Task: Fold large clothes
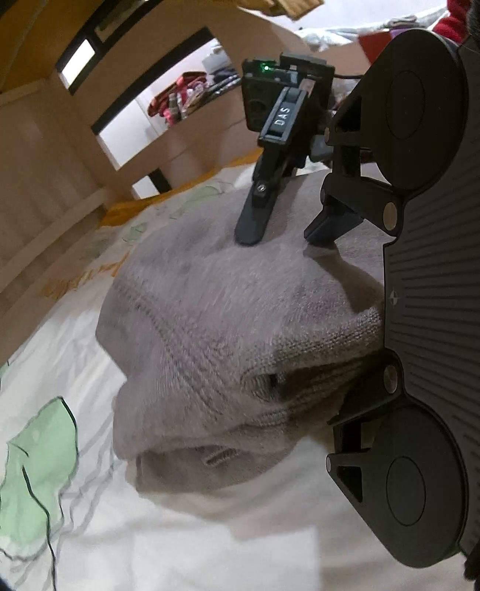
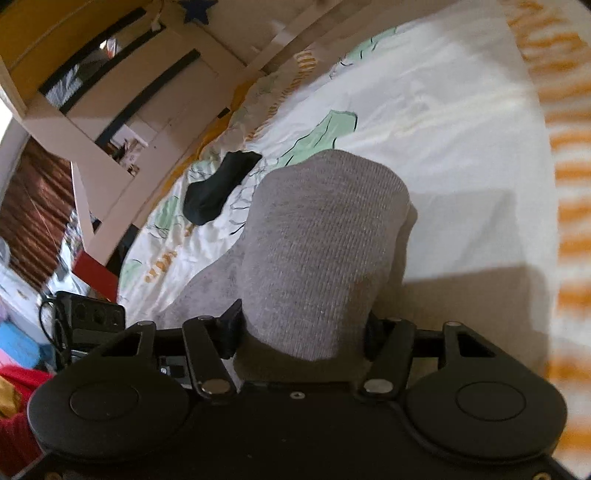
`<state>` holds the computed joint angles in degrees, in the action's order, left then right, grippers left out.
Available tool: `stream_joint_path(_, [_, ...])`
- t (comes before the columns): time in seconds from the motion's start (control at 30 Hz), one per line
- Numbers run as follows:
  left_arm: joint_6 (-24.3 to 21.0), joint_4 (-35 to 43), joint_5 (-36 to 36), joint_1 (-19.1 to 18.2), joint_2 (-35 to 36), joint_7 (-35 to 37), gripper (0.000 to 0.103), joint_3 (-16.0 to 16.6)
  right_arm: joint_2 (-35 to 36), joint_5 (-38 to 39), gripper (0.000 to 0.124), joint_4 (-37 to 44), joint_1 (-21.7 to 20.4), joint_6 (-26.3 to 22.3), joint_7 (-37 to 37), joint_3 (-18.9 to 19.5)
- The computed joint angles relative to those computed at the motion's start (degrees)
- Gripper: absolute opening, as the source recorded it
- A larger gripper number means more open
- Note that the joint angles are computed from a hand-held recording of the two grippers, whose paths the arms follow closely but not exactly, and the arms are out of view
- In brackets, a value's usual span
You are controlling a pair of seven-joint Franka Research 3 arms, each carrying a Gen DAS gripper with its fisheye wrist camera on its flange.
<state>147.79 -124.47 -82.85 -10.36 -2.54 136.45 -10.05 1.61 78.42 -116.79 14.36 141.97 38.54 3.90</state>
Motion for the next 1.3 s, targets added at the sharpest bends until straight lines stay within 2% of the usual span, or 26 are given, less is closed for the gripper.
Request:
stream_joint_path(0.17, [3.8, 6.9, -2.0, -0.5, 5.7, 0.4, 0.066, -1.7, 5.1, -4.3, 0.064, 7.3, -1.6, 0.6, 0.8, -0.3])
stream_joint_path(0.27, [4.8, 7.4, -0.7, -0.5, 7.1, -2.5, 0.066, -2.7, 7.7, -8.0, 0.066, 10.6, -2.8, 0.7, 2.5, -0.2])
stream_joint_path(0.33, [6.4, 6.1, -0.1, -0.8, 6.8, -2.1, 0.065, -3.4, 8.7, -12.3, 0.073, 11.0, -3.3, 0.9, 5.7, -0.1])
stream_joint_path(0.4, [6.9, 4.8, -1.0, -0.7, 5.6, -0.2, 0.065, -3.5, 8.2, -14.5, 0.087, 9.1, -3.3, 3.9, 7.7, 0.3])
stream_joint_path(0.53, [8.9, 1.4, -0.3, -1.1, 2.2, -3.4, 0.065, -3.0, 4.7, -7.9, 0.087, 4.5, -4.3, 6.8, 5.0, 1.0])
stream_joint_path(0.73, [18.7, -5.2, -2.3, -3.4, -3.9, -4.6, 0.066, -2.4, -5.0, -12.1, 0.087, -5.5, -1.2, 15.2, 5.5, 0.4])
stream_joint_path(0.83, [24.1, -7.7, 2.5, -5.0, -6.2, -10.7, 0.066, -2.5, -9.6, -18.8, 0.088, -10.1, 0.7, 19.9, 9.2, 0.5])
stream_joint_path(0.9, [27.9, -10.2, 9.5, -5.6, -8.2, -17.3, 0.066, -3.1, -12.4, -22.5, 0.092, -12.9, 2.0, 22.7, 11.1, 0.6])
stream_joint_path(0.93, [29.4, -11.7, 15.2, -4.8, -9.4, -22.5, 0.066, -4.2, -13.9, -24.3, 0.093, -14.2, 2.6, 24.2, 12.2, 0.8])
stream_joint_path(0.97, [30.7, -13.7, 22.4, -2.4, -11.1, -29.4, 0.066, -6.7, -16.1, -26.4, 0.095, -16.4, 2.9, 26.2, 13.9, 1.5])
stream_joint_path(1.03, [32.1, -16.5, 33.7, 4.6, -14.3, -41.1, 0.066, -13.7, -19.2, -28.6, 0.099, -19.1, 4.0, 29.0, 16.1, 2.2])
stream_joint_path(1.1, [32.1, -18.2, 41.5, 12.6, -18.0, -50.1, 0.067, -21.4, -21.4, -30.2, 0.102, -21.1, 4.8, 31.3, 18.8, 2.6])
stream_joint_path(1.13, [31.1, -19.0, 44.4, 16.3, -20.5, -53.7, 0.067, -24.9, -22.5, -31.7, 0.102, -22.1, 4.5, 32.2, 21.1, 3.5])
stream_joint_path(1.2, [27.9, -18.7, 50.6, 24.3, -25.0, -61.5, 0.067, -32.7, -25.0, -37.2, 0.102, -24.0, 0.7, 32.3, 28.5, 7.7])
stream_joint_path(1.23, [26.1, -18.7, 52.1, 26.6, -27.2, -63.7, 0.067, -35.0, -26.1, -39.3, 0.102, -24.8, -0.9, 32.7, 31.4, 9.5])
stream_joint_path(1.3, [22.1, -18.6, 55.5, 29.4, -32.2, -67.9, 0.068, -37.7, -27.9, -41.0, 0.102, -26.5, -1.2, 34.5, 34.5, 10.9])
